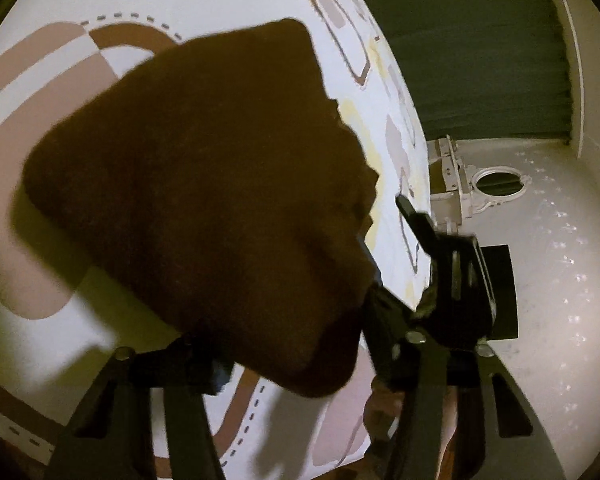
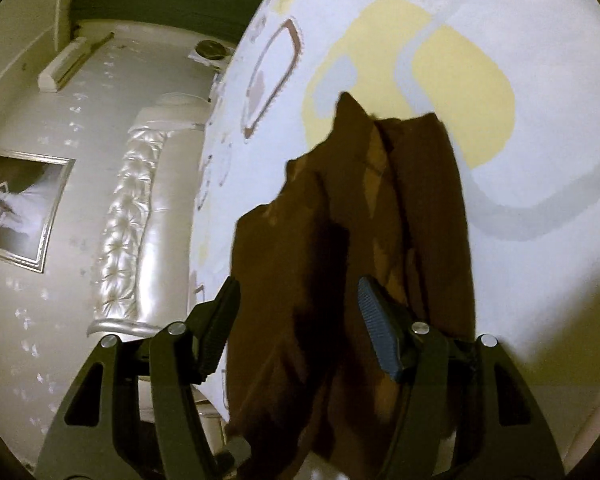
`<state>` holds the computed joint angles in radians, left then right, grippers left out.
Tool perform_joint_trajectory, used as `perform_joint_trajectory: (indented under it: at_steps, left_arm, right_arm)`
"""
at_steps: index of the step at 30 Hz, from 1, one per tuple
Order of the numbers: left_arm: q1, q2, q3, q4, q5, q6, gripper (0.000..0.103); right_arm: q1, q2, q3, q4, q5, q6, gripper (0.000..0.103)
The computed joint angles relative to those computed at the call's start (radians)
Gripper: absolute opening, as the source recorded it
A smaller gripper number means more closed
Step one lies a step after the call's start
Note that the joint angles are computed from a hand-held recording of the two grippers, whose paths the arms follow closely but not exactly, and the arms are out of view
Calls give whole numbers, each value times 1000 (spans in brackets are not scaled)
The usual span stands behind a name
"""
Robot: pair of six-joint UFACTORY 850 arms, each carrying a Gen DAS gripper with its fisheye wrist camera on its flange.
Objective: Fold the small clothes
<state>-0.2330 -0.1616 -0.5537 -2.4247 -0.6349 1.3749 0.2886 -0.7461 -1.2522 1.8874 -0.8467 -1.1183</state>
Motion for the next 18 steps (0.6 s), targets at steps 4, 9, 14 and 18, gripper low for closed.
perform_joint_trajectory:
  at_steps: [4, 9, 14, 18]
  left_arm:
    - [-12, -17, -19, 18, 50, 32, 22]
    - [-23, -37, -32, 35, 92, 63, 8]
    - [-44, -24, -26, 0, 128, 116, 7]
    - [-51, -10, -26, 1, 146, 116, 7]
  right_arm:
    - [3, -47, -44, -6, -32, 15, 60]
    - [7, -74, -91, -73, -7, 50, 38]
    - [11, -76, -117, -140, 19, 59, 10]
    - [16, -65, -122, -160, 38, 50, 8]
